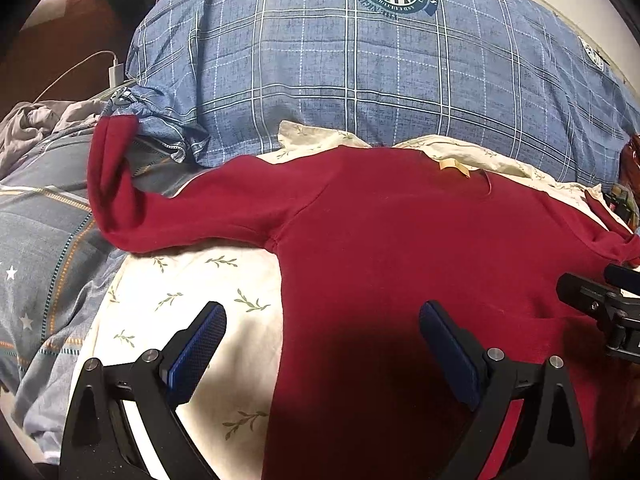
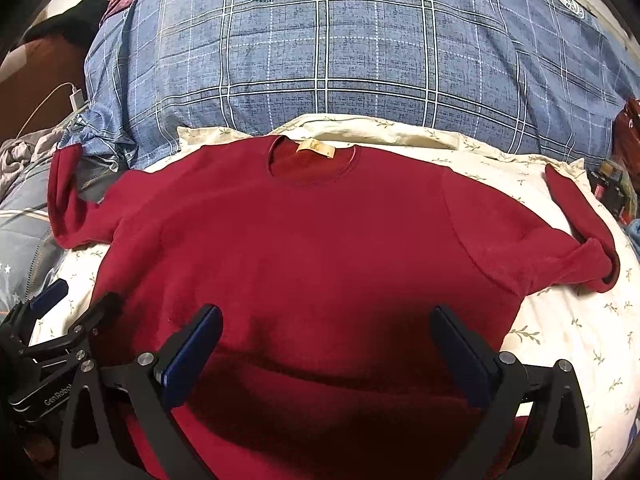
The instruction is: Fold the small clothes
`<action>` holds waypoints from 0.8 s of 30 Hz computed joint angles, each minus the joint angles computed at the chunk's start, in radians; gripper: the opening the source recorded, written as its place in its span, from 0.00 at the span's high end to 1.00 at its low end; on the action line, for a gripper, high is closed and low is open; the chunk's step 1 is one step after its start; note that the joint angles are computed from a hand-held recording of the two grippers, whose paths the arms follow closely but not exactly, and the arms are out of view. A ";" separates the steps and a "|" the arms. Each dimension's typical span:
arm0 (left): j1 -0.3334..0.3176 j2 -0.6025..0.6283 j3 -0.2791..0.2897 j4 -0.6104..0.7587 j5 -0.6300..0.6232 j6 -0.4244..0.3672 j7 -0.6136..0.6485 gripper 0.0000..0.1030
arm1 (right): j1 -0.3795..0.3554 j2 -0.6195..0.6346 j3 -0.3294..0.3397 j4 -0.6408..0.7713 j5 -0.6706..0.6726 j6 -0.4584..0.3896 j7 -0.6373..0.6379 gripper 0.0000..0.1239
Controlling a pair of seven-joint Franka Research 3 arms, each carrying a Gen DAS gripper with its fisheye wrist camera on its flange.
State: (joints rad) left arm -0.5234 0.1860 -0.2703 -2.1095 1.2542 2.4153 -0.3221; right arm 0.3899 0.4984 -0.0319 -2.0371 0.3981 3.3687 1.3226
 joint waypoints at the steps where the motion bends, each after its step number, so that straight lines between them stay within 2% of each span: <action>1: 0.000 -0.001 0.000 -0.001 0.000 0.000 -0.001 0.06 | -0.006 0.000 0.007 -0.001 -0.002 0.001 0.000 0.17; 4: 0.003 -0.010 0.002 -0.011 0.009 0.011 -0.018 0.06 | -0.035 0.003 0.034 0.002 -0.014 -0.002 0.002 0.17; 10: 0.027 -0.042 0.003 -0.035 -0.022 0.021 -0.009 0.06 | -0.030 0.014 0.029 0.020 -0.027 -0.031 0.002 0.17; 15: 0.060 -0.108 0.003 -0.066 -0.075 -0.042 0.008 0.06 | -0.041 0.020 0.037 0.036 -0.041 -0.043 0.004 0.17; 19: 0.105 -0.140 0.006 -0.076 -0.137 -0.086 0.048 0.07 | -0.095 0.027 0.094 0.051 -0.059 -0.053 0.008 0.17; 22: 0.132 -0.140 0.009 -0.064 -0.158 -0.116 0.095 0.09 | -0.075 0.031 0.075 0.056 -0.063 -0.059 0.009 0.17; 24: 0.154 -0.145 0.018 -0.062 -0.171 -0.112 0.119 0.09 | -0.086 0.033 0.087 0.057 -0.070 -0.063 0.007 0.17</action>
State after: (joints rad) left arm -0.3695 0.0410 -0.2521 -2.1713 1.0832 2.3038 -0.2028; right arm 0.3039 0.5318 0.0547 -1.9805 0.3282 3.3062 1.3297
